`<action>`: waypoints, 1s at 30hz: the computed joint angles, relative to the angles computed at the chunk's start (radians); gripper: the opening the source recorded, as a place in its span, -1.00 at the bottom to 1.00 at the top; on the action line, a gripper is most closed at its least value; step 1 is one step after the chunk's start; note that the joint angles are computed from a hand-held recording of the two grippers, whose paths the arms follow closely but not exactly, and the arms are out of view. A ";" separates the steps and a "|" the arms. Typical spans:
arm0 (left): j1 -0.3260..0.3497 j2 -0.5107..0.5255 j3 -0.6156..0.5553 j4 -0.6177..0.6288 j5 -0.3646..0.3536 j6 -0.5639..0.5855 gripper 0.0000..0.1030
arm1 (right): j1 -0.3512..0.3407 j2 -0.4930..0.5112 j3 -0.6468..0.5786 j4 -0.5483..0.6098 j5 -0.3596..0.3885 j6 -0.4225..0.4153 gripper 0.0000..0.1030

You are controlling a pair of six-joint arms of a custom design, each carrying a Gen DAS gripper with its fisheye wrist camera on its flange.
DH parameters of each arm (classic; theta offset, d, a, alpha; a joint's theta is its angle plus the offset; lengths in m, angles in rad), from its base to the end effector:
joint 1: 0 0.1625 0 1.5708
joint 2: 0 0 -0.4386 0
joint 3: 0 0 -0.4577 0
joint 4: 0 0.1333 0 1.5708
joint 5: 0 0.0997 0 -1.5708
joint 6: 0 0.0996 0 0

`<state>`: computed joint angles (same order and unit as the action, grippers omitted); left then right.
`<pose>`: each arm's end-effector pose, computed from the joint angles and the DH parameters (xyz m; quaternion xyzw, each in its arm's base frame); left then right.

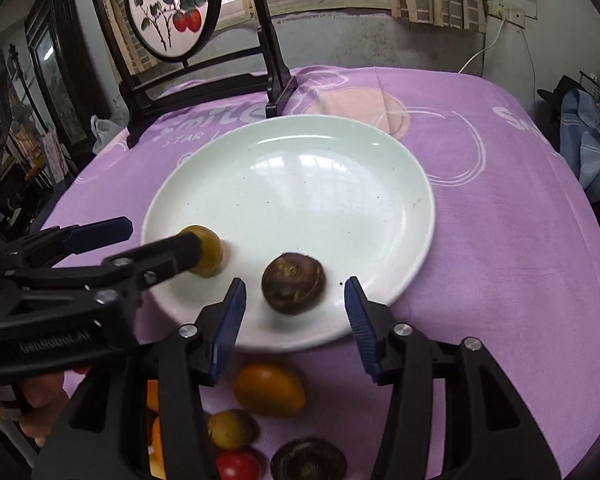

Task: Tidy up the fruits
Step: 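Carry both fruits onto the white plate and open both tools, then withdraw both open tools from the plate back to the fruit cluster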

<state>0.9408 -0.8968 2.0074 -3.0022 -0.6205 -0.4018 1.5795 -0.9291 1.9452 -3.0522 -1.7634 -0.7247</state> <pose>-0.1743 -0.6029 0.0716 0.0274 0.8804 -0.3463 0.3228 0.1198 -0.6355 0.0822 0.3266 -0.9121 0.1822 0.1680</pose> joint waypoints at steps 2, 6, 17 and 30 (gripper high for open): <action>-0.020 -0.029 0.037 -0.003 0.001 -0.019 0.68 | -0.012 -0.050 0.046 -0.006 0.035 -0.012 0.02; -0.063 -0.072 0.116 0.026 0.047 -0.088 0.68 | -0.034 -0.129 0.122 -0.018 0.084 -0.026 0.28; -0.174 -0.207 0.338 0.155 0.089 -0.300 0.67 | -0.103 -0.292 0.338 -0.113 0.084 -0.131 0.29; -0.204 -0.243 0.451 0.211 0.070 -0.391 0.67 | -0.167 -0.353 0.444 -0.133 0.061 -0.193 0.29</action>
